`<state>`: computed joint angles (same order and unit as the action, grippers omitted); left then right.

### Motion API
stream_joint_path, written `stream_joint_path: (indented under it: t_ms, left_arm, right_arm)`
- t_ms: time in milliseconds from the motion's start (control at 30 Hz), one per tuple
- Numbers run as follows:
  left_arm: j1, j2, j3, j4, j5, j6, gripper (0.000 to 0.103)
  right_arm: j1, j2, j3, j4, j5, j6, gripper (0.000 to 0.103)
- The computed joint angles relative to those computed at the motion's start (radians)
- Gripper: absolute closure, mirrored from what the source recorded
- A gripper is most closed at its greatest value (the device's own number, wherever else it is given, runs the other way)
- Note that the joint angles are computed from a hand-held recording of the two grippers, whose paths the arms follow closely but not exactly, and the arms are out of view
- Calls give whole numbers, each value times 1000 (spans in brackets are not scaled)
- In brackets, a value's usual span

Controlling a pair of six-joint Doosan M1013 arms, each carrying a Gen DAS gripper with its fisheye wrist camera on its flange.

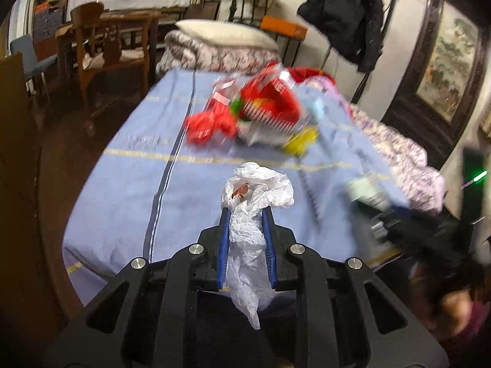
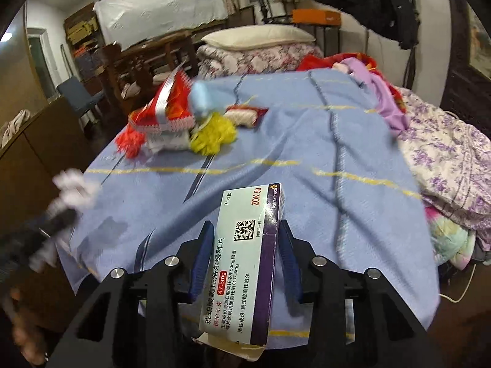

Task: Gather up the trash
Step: 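Carry box and tissue to the red wastebasket and open both tools over it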

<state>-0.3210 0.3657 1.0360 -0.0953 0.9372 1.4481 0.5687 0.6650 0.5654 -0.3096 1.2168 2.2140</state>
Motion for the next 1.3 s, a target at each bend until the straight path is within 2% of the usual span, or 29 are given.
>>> stream_joint_path:
  t_ms: [133, 200, 233, 300, 400, 533, 600, 667, 833, 967, 1033, 1100, 1167, 1233, 1300]
  left_arm:
    - [0, 20, -4, -4, 23, 13, 80]
    - [1, 28, -3, -12, 24, 15, 71]
    - [2, 22, 11, -18, 2, 20, 67]
    - [5, 24, 12, -50, -7, 42, 47]
    - [-1, 29, 9, -60, -13, 63, 30]
    - [-25, 36, 1, 61, -20, -7, 22]
    - [-32, 44, -10, 113, -7, -36, 11]
    - [-30, 43, -2, 96, -25, -12, 7]
    - [-48, 40, 13, 181, -38, -23, 7]
    - [-49, 66, -39, 186, 43, -26, 7]
    - [-45, 75, -58, 197, 57, -81, 7]
    - [-58, 72, -44, 300, 28, -124, 7]
    - [-57, 60, -14, 300, -18, -108, 8]
    - [-50, 41, 18, 280, -73, -116, 21]
    - [-45, 31, 30, 255, -100, -101, 49]
  right_arm:
    - [-14, -34, 35, 24, -43, 5, 60]
    - [-21, -53, 54, 24, -62, -3, 60]
    - [-24, -62, 64, 24, -71, -3, 60]
    - [-31, -89, 100, 25, -97, 14, 60]
    - [-37, -110, 134, 30, -125, 38, 60]
    - [-46, -122, 155, 51, -138, 31, 60]
    - [-48, -125, 159, 56, -141, 29, 60]
    - [-51, -130, 169, 59, -146, 28, 60]
    - [-58, -134, 182, 78, -147, 37, 60]
    - [-59, -136, 188, 79, -141, 34, 59]
    - [-58, -138, 189, 74, -141, 34, 59]
    - [-57, -141, 192, 64, -144, 38, 59]
    - [-58, -145, 197, 61, -150, 40, 59]
    - [-58, -147, 201, 57, -152, 43, 59]
    - [-59, -149, 204, 57, -152, 43, 59]
